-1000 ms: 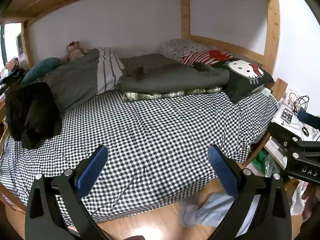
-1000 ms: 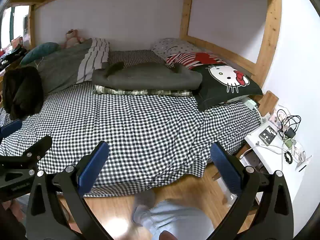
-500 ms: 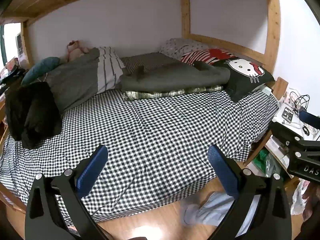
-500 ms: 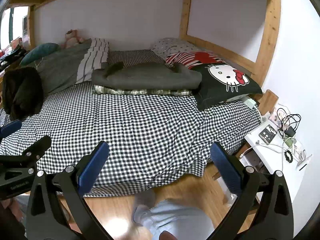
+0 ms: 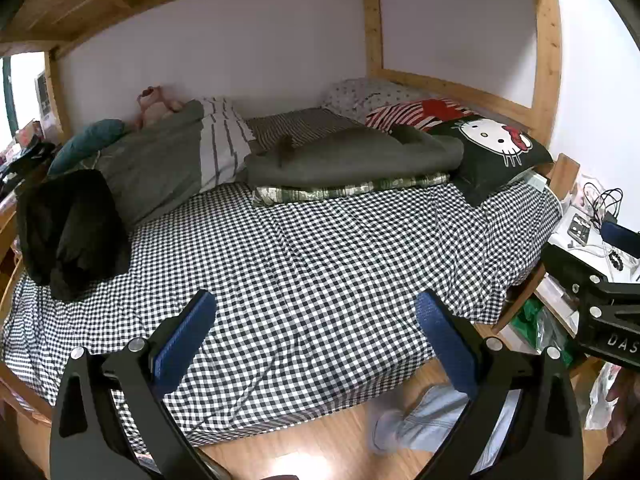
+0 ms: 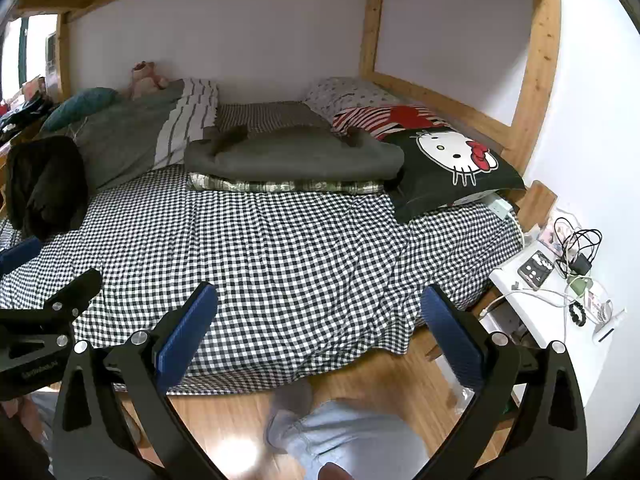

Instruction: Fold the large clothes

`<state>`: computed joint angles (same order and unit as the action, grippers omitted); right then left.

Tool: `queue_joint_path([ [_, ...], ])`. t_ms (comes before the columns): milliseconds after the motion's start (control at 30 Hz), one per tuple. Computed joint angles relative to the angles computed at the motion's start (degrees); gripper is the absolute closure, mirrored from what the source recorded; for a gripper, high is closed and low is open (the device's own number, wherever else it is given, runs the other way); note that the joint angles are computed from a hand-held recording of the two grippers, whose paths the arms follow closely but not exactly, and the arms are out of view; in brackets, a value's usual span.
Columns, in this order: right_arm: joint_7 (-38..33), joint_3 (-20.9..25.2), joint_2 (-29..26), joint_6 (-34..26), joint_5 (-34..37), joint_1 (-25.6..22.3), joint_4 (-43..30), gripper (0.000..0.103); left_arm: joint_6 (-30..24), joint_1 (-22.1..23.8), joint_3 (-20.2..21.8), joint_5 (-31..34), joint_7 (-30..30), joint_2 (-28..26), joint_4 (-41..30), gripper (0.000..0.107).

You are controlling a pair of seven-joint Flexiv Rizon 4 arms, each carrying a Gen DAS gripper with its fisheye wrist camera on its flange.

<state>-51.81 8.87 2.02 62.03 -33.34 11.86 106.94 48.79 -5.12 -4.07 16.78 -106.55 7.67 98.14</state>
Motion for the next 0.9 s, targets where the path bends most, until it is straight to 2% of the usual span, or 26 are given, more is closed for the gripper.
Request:
queue_joint_path([
  [300,-0.54,-0.09,-0.21,0.17,0.08,-0.07,-0.01,0.003,-1.16,-0.04,-0.07,0.38,-0.6,-0.23,-0.37,0.008],
  [433,-0.5,-0.09,-0.24,0.29,0.19,-0.03,0.07,0.003,-2.42,0.17,-0.93,3.73,-2.37,-0.21,-1.26,0.008],
  [700,-0.47,-0.07,-0.21,0.54,0.36,-0.01,0.28,0.003,-1.31,-0.23,-0.25,2.34,-2.06,-0.05,-0.66,0.008],
  [800,-0.47,-0.09,-0.31,0.49,0.38,0.02,0.16,0.003,-3.0,0.16,-0.94,4.18,-3.98,-0.17,-1.46,0.008],
  [900,0.04,-0.1,-0.27,0.74,-0.24,-0.06,0.36,0.003,-2.74,-0.05,-0.42,2.91,-3.6,-0.47,-1.37,0.008],
])
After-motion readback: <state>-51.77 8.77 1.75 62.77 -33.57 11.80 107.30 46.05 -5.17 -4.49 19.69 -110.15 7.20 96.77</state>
